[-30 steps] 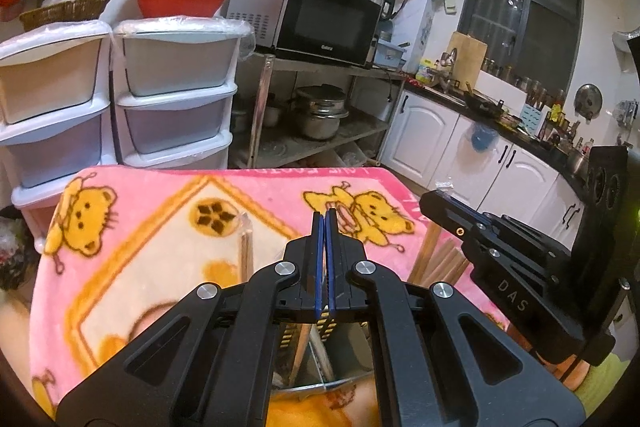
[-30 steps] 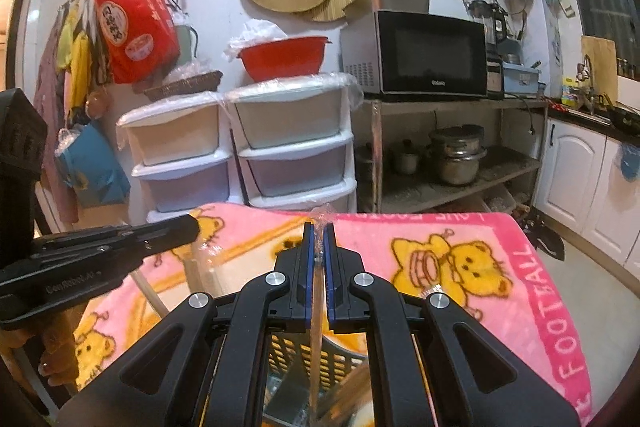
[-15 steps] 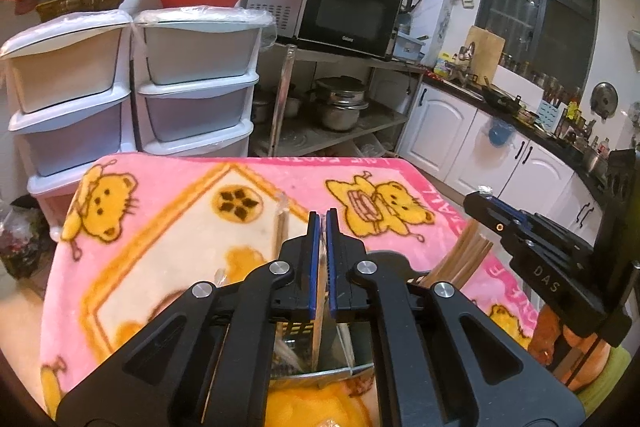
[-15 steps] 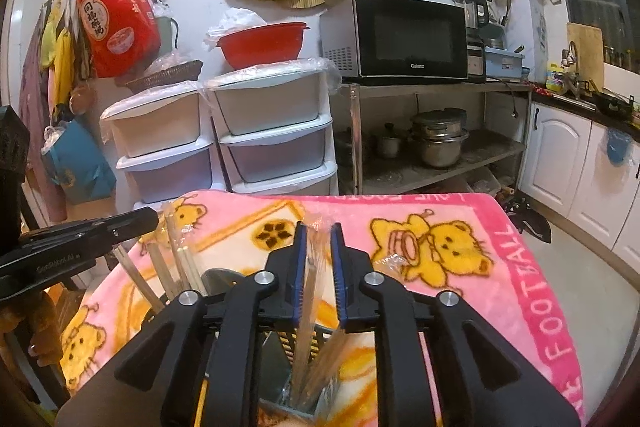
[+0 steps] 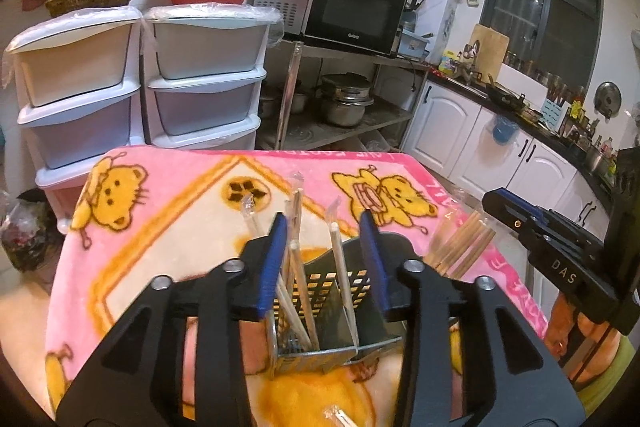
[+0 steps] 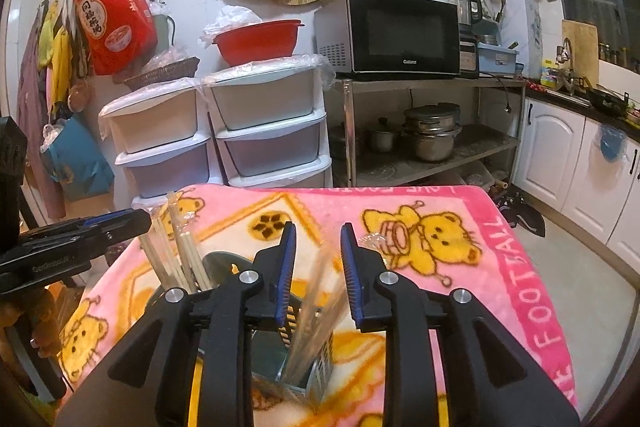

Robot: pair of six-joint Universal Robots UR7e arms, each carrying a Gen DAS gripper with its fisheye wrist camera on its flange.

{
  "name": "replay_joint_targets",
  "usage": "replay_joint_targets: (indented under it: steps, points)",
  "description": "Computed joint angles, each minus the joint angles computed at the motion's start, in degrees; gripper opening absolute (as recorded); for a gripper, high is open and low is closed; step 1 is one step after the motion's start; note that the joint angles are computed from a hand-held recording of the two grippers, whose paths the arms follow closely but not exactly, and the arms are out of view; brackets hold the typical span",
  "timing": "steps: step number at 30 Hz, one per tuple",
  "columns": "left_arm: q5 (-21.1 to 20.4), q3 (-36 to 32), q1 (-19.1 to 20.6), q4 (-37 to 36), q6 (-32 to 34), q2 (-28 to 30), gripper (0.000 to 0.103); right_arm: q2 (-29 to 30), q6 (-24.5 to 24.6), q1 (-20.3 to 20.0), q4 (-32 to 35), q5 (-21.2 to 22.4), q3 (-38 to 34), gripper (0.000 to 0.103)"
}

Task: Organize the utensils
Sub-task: 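Move the left tool back to the wrapped chopsticks on the blanket while the right tool does too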

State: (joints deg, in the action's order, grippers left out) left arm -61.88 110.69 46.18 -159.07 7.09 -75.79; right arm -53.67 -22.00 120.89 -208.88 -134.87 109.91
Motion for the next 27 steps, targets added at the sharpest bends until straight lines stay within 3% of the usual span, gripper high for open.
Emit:
replay_joint_targets:
  steps: [5,17,27]
  points:
    - [0.01,1.15,-0.35,-0.21,-0.32,-1.56,0.050,-1.04,0.98,0.73,0.56,-0.90,1.18,0.029]
    - [1.25,4.52,-2.72,-0.09,-0.68,-4.98,0.075,-3.32,3.41,2.62,1.42,-2.94,4.84,0.038]
    - [1.85,7.81,-3.82,0.37,-1.63,-7.71,0.090,-4.16,4.46,3.73,1.63,-4.29,7.56,0.045]
